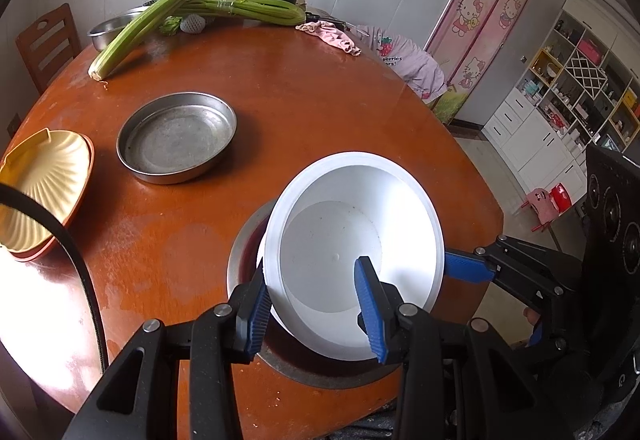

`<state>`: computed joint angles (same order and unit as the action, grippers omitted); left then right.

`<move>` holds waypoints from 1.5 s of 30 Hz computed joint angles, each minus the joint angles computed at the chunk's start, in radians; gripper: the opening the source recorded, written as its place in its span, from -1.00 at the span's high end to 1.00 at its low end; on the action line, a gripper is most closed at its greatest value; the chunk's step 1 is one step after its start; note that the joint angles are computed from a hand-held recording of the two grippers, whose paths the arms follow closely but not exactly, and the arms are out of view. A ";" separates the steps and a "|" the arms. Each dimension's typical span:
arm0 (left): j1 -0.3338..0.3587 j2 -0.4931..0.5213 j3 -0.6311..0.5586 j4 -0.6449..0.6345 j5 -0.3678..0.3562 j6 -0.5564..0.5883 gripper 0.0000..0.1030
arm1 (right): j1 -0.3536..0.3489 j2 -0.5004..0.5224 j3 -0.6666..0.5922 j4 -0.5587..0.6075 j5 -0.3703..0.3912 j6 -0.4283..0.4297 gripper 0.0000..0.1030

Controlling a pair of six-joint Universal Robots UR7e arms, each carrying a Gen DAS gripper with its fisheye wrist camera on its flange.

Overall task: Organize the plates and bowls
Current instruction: 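Lower the smaller red-and-white bowl into the steel bowl stack with the left gripper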

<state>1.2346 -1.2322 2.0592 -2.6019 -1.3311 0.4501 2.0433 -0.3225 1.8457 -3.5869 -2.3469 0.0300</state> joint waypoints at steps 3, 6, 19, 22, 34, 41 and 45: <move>0.004 0.004 -0.004 0.002 0.000 0.001 0.22 | -0.002 0.001 -0.002 0.005 0.003 0.002 -0.20; 0.006 0.007 -0.007 0.003 0.001 0.002 0.22 | -0.002 0.003 -0.004 0.008 0.004 0.002 -0.20; 0.013 0.012 -0.011 0.006 -0.006 0.001 0.22 | -0.006 0.003 -0.007 0.015 0.007 0.002 -0.20; 0.014 0.014 -0.014 0.009 -0.009 0.002 0.22 | -0.007 0.005 -0.010 0.019 0.007 0.002 -0.20; 0.020 0.018 -0.023 0.019 -0.022 0.005 0.22 | -0.004 0.003 -0.011 0.022 -0.006 0.000 -0.20; 0.020 0.021 -0.026 0.022 -0.025 0.005 0.22 | 0.001 -0.003 -0.005 0.015 -0.025 0.004 -0.20; 0.022 0.021 -0.023 0.009 -0.032 0.007 0.22 | 0.002 -0.004 -0.001 0.011 -0.028 0.004 -0.20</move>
